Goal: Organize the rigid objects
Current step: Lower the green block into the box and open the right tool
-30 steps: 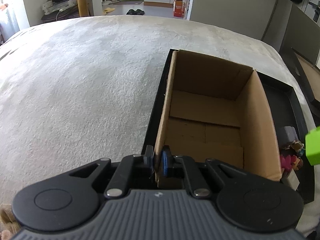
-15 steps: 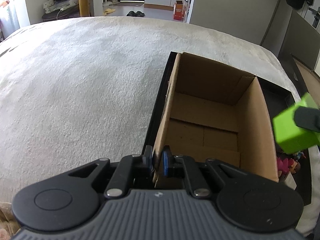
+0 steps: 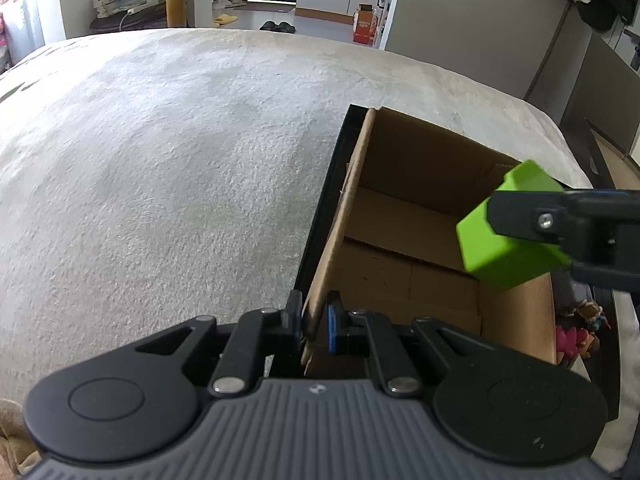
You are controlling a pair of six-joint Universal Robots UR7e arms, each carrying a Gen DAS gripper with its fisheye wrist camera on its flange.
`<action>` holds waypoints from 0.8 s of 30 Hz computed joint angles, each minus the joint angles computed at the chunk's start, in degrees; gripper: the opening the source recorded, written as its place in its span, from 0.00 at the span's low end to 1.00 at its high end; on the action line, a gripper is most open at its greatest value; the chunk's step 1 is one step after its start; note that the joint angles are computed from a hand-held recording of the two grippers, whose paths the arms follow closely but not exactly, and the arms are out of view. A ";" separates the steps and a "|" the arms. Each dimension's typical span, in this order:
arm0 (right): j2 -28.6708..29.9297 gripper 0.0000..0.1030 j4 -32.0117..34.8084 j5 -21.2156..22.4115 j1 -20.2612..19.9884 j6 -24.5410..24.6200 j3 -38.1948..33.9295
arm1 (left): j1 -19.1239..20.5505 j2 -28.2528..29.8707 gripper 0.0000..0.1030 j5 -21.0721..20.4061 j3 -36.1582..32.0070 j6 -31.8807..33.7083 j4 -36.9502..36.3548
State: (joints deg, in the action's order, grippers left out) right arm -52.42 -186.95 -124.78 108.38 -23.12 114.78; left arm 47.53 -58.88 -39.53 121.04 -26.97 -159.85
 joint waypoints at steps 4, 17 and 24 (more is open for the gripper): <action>0.80 0.53 1.59 0.73 0.02 -2.31 -1.30 | -0.24 0.16 0.10 0.83 0.20 -0.41 -0.13; 1.28 0.59 3.01 6.02 0.34 -6.53 -3.41 | -0.22 0.51 0.11 1.55 -0.32 -0.96 0.88; 0.61 0.72 -1.26 1.88 0.29 -5.13 -1.24 | -0.25 0.54 0.11 1.78 -0.41 -0.94 1.27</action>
State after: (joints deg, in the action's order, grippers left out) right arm -51.81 -188.21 -122.89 108.66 -28.24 113.54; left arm 47.28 -58.35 -37.75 120.63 -27.91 -158.58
